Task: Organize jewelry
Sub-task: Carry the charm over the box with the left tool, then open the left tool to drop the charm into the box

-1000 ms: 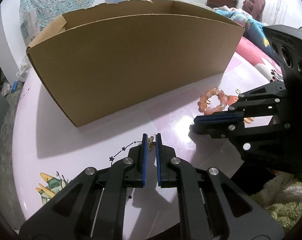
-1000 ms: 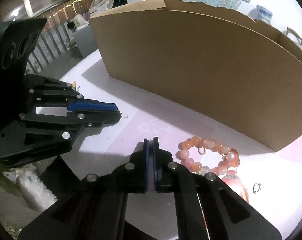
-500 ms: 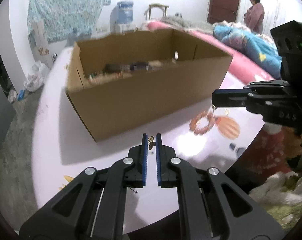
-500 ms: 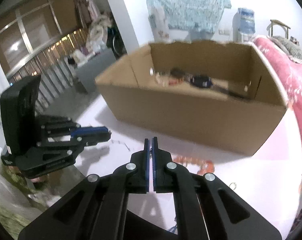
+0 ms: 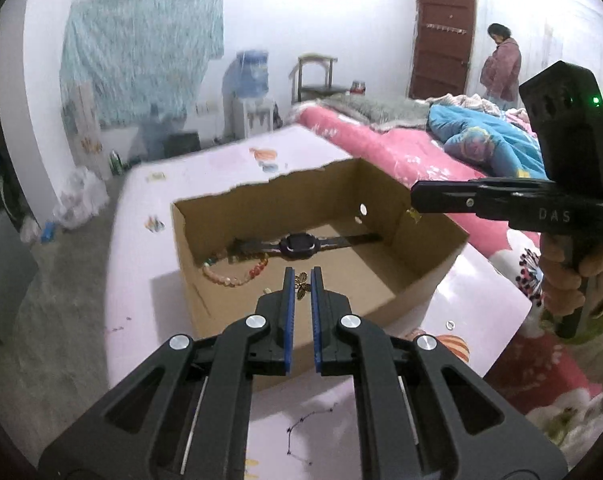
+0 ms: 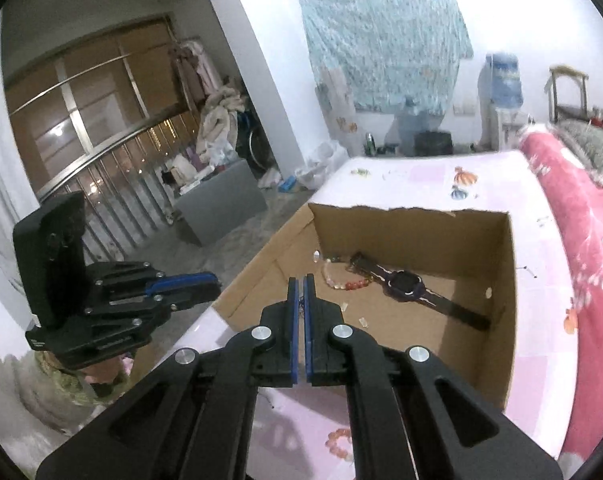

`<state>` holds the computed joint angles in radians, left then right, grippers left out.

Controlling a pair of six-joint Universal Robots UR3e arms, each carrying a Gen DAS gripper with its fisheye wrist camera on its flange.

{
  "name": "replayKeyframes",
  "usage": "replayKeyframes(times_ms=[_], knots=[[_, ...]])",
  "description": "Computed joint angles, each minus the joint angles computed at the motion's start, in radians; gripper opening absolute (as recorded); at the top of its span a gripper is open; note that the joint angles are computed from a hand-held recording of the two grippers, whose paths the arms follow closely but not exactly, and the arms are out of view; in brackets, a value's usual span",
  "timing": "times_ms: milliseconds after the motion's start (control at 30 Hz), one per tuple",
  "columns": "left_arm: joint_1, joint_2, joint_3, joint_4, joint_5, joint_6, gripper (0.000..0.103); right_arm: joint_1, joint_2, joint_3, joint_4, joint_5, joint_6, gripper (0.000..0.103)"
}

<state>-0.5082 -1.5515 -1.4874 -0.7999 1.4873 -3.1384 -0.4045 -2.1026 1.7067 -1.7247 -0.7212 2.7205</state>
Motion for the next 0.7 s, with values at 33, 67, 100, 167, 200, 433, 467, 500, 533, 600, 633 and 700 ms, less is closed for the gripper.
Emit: replayKeyframes(times_ms=[33,67,100,167,200,433,467,500,533,600,633,700], knots=[[0.015,-0.034,0.032,-0.027,-0.021,0.0,0.007,0.031,0.066,-0.026,-0.022,-0.033,0.032,0.002],[0.028,-0.071,0.071,-0.061,-0.047,0.0,0.007,0.055,0.106,-0.042,-0.039,-0.064,0.056,0.002],[0.038,-0.095,0.094,-0.083,-0.068,-0.004,0.007,0.084,0.157,-0.066,-0.055,-0.103,0.078,0.002],[0.06,-0.174,0.167,-0.15,-0.123,-0.021,0.007,0.119,0.255,-0.122,-0.057,-0.161,0.109,0.002],[0.062,-0.208,0.194,-0.168,-0.134,-0.023,0.007,0.128,0.286,-0.14,-0.048,-0.173,0.111,0.002],[0.086,-0.36,0.318,-0.28,-0.224,-0.037,0.007,0.175,0.483,-0.241,-0.03,-0.281,0.142,0.002],[0.089,-0.378,0.337,-0.3,-0.232,-0.042,0.007,0.175,0.495,-0.247,-0.03,-0.287,0.144,0.002],[0.092,-0.392,0.354,-0.319,-0.24,-0.047,0.007,0.173,0.507,-0.251,-0.028,-0.288,0.143,0.002],[0.1,-0.405,0.369,-0.341,-0.261,-0.05,0.007,0.167,0.513,-0.25,-0.027,-0.284,0.143,0.003],[0.108,-0.421,0.386,-0.355,-0.283,-0.058,0.007,0.156,0.528,-0.258,-0.02,-0.274,0.142,0.003],[0.113,-0.425,0.389,-0.359,-0.293,-0.063,0.007,0.148,0.53,-0.255,-0.022,-0.267,0.142,0.003],[0.121,-0.427,0.391,-0.359,-0.31,-0.067,0.007,0.136,0.534,-0.257,-0.016,-0.258,0.136,0.003]])
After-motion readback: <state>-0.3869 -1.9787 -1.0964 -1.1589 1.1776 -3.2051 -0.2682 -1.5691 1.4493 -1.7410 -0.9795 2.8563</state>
